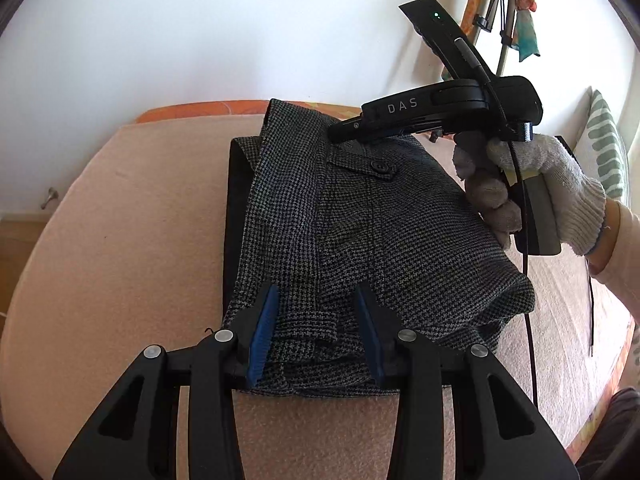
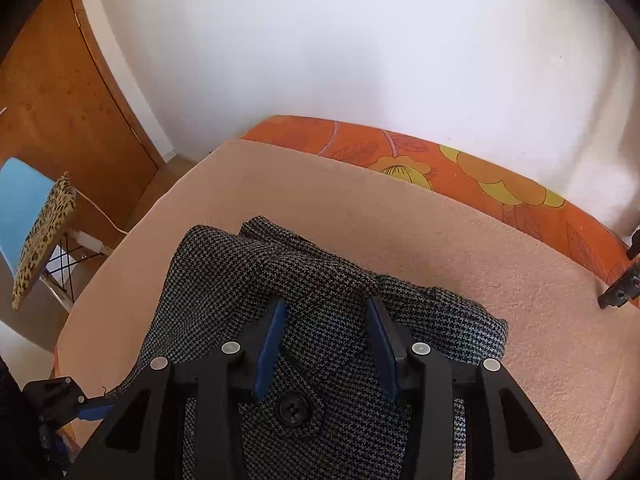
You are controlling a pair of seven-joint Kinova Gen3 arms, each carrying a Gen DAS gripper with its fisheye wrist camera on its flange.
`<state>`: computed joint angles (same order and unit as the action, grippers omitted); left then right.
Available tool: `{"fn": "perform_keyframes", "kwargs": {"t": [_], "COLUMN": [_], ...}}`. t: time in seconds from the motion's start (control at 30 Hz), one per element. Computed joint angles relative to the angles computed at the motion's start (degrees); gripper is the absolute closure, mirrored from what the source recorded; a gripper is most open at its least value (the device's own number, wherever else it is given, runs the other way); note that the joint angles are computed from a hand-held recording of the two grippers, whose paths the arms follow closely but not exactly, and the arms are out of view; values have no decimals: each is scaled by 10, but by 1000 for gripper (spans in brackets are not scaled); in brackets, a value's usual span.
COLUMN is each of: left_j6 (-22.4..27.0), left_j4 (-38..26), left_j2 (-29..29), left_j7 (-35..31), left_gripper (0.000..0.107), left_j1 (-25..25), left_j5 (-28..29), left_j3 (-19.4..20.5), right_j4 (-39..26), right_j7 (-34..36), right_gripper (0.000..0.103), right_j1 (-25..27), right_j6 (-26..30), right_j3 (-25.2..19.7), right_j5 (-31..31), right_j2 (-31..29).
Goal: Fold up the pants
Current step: 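Grasp the folded shorts bundle with both grippers and lift it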
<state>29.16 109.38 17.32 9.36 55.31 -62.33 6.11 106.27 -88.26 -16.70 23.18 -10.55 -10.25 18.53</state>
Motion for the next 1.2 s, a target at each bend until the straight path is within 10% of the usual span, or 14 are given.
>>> {"fn": "perform_keyframes", "kwargs": {"t": [0.17, 0.23, 0.3, 0.5, 0.7, 0.9, 1.2], "left_j6": [8, 18, -8, -148, -179, -161, -131], "left_j4": [25, 29, 53, 102, 95, 78, 78], "left_j2": [-34, -49, -74, -101, -81, -61, -55], "left_j7": [76, 93, 135, 158, 91, 83, 251], "left_gripper": [63, 35, 33, 32, 31, 31, 24], "left_j1": [20, 46, 29, -117, -120, -70, 106], "left_j5": [-24, -14, -20, 96, 204, 253, 114], "left_j3": [-12, -36, -30, 35, 24, -22, -171], "right_j4": [22, 45, 61, 65, 69, 73, 115], "right_j7": [44, 42, 59, 158, 273, 350, 498], "right_gripper": [52, 27, 19, 18, 18, 18, 18], "right_j1": [43, 42, 55, 109, 202, 214, 284], "right_j6": [-4, -18, -20, 40, 77, 92, 75], "right_j3": [-28, -16, -15, 2, -37, -26, -85], "right_j5": [-47, -54, -68, -178, -318, -421, -601], "right_j2": [-35, -61, -79, -75, -39, -1, 26]}}
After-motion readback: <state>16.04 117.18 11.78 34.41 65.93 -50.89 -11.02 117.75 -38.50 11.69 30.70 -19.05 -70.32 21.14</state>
